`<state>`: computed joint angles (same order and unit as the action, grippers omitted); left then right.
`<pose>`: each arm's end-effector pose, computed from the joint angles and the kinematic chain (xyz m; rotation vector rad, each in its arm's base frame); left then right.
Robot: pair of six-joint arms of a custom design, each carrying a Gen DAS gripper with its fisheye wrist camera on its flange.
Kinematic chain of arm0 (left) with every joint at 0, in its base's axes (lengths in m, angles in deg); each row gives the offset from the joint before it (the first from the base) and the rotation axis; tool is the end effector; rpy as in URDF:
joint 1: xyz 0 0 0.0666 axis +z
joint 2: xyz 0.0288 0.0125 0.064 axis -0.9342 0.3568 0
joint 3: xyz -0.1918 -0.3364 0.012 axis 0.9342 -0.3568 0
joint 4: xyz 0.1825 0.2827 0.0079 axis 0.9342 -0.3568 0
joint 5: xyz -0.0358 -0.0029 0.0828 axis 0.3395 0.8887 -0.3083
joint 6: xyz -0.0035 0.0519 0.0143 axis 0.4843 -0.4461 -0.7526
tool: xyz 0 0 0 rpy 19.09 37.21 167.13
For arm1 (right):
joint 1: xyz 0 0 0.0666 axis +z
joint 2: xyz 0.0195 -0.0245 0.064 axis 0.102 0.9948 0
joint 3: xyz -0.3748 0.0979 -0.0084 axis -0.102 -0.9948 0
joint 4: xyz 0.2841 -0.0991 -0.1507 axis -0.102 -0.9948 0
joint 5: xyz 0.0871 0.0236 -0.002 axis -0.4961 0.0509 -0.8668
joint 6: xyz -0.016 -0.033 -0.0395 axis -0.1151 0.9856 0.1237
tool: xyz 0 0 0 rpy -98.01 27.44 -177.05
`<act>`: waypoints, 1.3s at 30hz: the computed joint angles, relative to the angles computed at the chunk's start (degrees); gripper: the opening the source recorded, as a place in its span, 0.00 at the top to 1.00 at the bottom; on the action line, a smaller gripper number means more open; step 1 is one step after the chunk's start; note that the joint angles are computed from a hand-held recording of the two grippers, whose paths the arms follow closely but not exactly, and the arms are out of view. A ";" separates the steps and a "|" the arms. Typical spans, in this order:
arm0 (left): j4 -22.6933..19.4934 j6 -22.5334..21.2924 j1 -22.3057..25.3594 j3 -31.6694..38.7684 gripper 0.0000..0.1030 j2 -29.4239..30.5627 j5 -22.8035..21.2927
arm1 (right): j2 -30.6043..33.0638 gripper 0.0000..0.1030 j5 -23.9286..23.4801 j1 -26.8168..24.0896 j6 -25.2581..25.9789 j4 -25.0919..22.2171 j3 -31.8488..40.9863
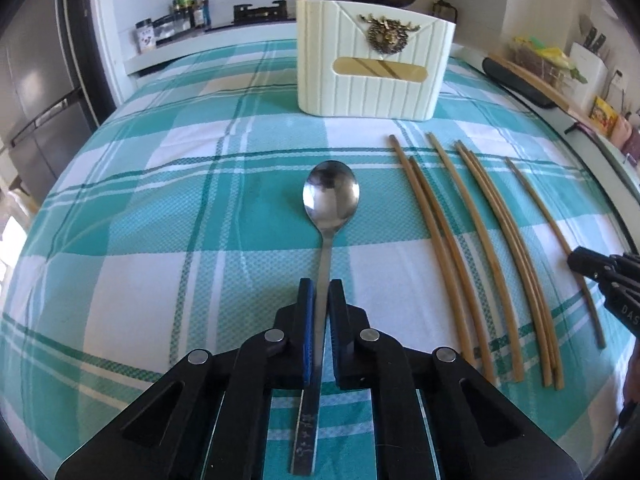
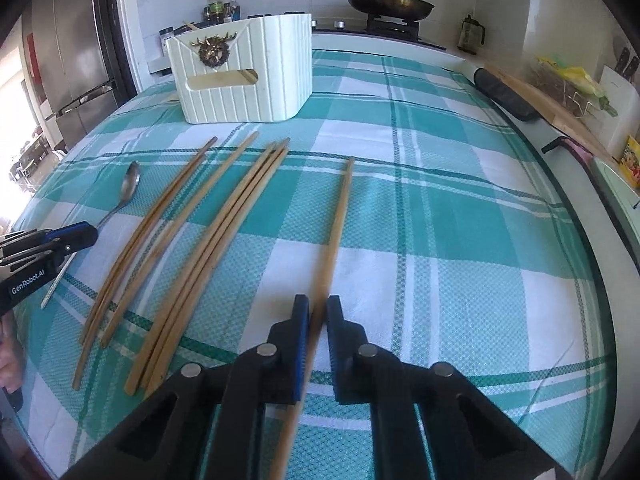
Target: Organize utensils
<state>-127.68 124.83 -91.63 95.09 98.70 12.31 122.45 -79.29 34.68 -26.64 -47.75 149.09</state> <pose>0.4442 -0.1683 0.4029 -0.5125 2.4100 0.1267 0.5407 0.2996 0.3694 -0.7786 2.3493 0.2466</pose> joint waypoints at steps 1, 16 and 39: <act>0.01 0.41 0.45 -0.71 0.94 -0.62 0.03 | -0.24 0.93 0.66 -0.21 -0.47 0.44 -0.46; 2.68 -0.30 4.57 -7.63 0.35 -6.36 2.35 | -3.60 0.58 0.78 -5.53 -1.29 5.35 -6.04; -0.31 -2.14 6.27 -5.76 0.00 -3.83 2.39 | -0.61 0.52 -1.78 -6.26 1.89 3.55 -2.59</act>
